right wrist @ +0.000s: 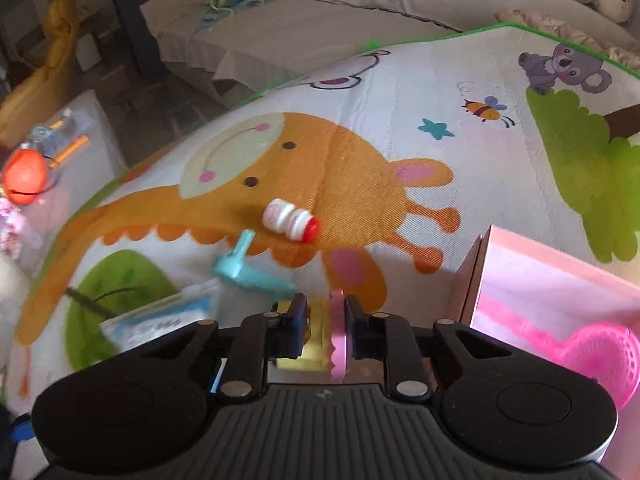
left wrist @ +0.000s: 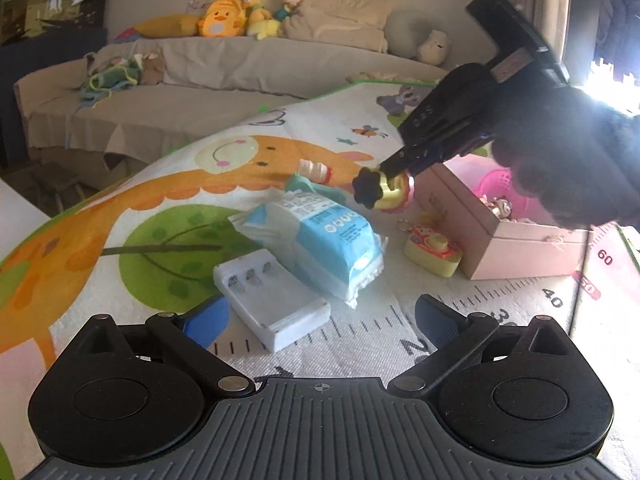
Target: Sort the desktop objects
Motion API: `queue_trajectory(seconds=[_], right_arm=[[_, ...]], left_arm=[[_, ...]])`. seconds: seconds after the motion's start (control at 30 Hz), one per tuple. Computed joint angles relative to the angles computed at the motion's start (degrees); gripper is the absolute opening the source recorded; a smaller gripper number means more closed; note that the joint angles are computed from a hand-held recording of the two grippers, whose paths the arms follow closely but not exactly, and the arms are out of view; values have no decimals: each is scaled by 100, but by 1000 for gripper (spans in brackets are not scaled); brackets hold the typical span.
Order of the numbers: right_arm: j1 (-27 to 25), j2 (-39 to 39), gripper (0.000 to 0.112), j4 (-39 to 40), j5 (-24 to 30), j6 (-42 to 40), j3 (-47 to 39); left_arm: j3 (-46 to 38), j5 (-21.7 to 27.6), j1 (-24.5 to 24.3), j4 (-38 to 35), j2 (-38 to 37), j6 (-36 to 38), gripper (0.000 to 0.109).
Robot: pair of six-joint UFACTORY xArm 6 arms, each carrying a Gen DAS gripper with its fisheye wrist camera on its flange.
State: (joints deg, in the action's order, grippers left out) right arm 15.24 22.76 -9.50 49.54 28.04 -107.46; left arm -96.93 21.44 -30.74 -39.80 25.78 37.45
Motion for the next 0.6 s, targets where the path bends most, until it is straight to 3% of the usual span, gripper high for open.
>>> queue_trajectory(seconds=[0.23, 0.4, 0.5, 0.6], right_arm=[[221, -2625, 19, 256, -1054, -27, 3172], [260, -3889, 21, -515, -1174, 647, 4664], [178, -4325, 35, -1102, -1273, 1279, 5254], [27, -4715, 49, -1159, -1608, 1595, 5776]], left_arm=[[-115, 36, -223, -31, 33, 316, 102], [-769, 249, -427, 298, 525, 573, 102], [-1514, 333, -540, 1094, 1102, 156, 102], [-2463, 503, -607, 1679, 1760, -213, 101]])
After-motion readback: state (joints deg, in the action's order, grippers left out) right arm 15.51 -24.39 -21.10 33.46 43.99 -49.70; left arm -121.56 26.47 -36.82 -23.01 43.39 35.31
